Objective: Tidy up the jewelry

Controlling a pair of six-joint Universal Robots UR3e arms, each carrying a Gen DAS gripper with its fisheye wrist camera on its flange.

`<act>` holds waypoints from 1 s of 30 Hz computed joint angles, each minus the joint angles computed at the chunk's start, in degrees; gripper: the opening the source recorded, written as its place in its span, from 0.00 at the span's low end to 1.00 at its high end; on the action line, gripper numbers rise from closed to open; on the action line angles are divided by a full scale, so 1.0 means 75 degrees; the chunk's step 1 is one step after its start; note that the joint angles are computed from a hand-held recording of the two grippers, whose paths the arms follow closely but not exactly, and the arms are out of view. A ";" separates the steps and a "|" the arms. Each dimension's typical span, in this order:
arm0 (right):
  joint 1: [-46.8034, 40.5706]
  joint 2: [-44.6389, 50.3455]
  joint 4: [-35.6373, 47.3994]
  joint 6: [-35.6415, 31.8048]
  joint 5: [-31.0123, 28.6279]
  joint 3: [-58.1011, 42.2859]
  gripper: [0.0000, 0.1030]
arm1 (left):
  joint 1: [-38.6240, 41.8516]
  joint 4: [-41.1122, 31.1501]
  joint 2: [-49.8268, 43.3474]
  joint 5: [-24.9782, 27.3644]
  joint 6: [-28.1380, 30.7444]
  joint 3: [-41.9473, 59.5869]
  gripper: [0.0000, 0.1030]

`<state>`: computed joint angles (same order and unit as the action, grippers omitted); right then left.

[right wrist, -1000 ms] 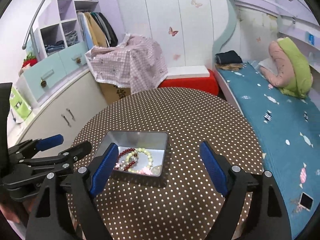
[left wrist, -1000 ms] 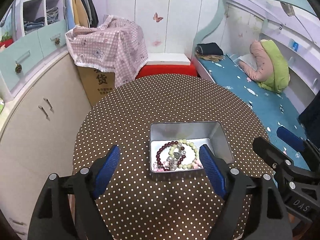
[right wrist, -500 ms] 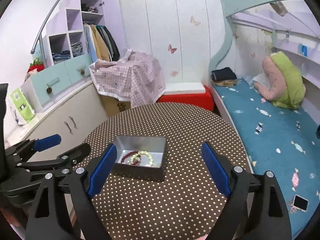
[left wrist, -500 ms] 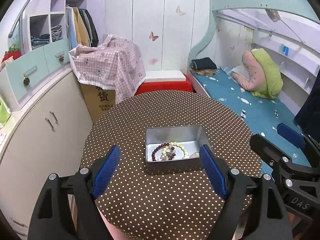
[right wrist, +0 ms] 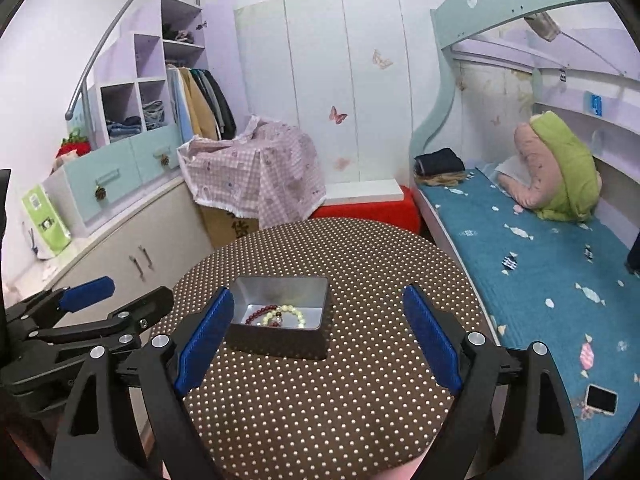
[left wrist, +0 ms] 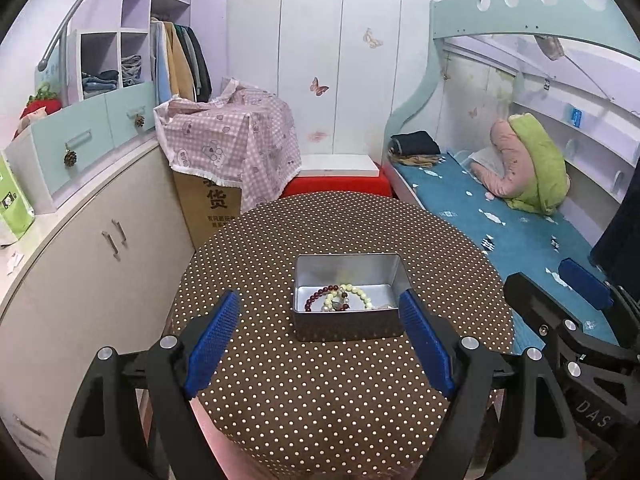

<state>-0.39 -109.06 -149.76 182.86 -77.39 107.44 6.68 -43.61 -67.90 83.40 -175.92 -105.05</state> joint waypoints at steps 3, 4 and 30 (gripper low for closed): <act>-0.0003 -0.0023 0.0032 -0.0024 -0.0036 0.0001 0.81 | -0.0110 0.0198 0.0062 0.0168 -0.0056 -0.0135 0.77; -0.0001 -0.0027 0.0040 -0.0030 -0.0050 -0.0003 0.81 | -0.0145 0.0231 0.0080 0.0222 -0.0066 -0.0170 0.77; -0.0008 -0.0140 0.0041 -0.0012 -0.0157 0.0202 0.81 | 0.0127 -0.0173 0.0378 -0.0073 0.0036 -0.0246 0.77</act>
